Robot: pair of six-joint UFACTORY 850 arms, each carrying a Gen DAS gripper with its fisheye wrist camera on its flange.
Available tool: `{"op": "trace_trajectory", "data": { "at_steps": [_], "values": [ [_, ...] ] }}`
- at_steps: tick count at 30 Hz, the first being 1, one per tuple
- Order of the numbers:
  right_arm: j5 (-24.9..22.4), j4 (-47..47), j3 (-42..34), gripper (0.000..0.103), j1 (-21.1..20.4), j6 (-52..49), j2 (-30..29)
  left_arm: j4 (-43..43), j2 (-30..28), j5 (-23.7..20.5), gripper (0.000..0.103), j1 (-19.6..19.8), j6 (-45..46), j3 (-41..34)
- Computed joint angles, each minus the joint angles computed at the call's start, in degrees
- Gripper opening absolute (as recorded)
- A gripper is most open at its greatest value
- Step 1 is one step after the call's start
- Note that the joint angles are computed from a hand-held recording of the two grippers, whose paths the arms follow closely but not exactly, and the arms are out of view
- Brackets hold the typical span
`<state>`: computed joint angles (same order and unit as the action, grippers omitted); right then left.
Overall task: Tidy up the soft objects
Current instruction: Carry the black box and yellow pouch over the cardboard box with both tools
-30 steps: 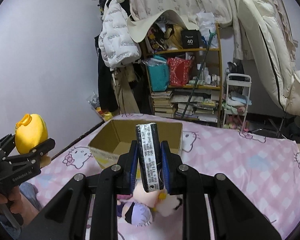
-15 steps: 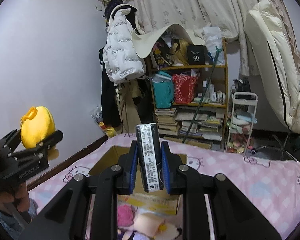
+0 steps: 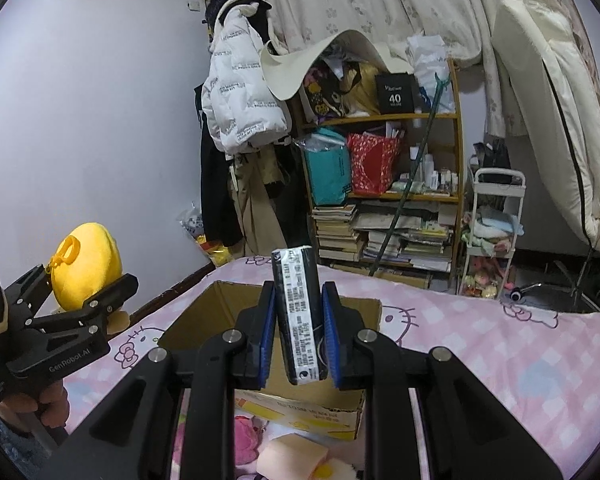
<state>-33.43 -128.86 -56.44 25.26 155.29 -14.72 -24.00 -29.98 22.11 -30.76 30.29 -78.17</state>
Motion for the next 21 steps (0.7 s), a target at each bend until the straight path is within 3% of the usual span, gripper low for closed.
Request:
{"op": "trace_trajectory", "data": {
  "at_steps": [8,16,21],
  "values": [
    [1.9,-5.4,-1.2,0.023,-1.4,5.2,-3.2,7.5,-3.4,-3.6,0.075,0.3,-7.5,-3.2],
    [4.3,-4.5,-3.4,0.023,-2.4,4.3,-6.5,15.2,-6.7,-6.1,0.075,0.3,-14.5,-6.4],
    [6.1,-5.2,-4.1,0.023,-3.0,4.6,-7.5,11.7,-8.6,-7.6,0.077,-0.2,-9.0,-8.2]
  ]
}}
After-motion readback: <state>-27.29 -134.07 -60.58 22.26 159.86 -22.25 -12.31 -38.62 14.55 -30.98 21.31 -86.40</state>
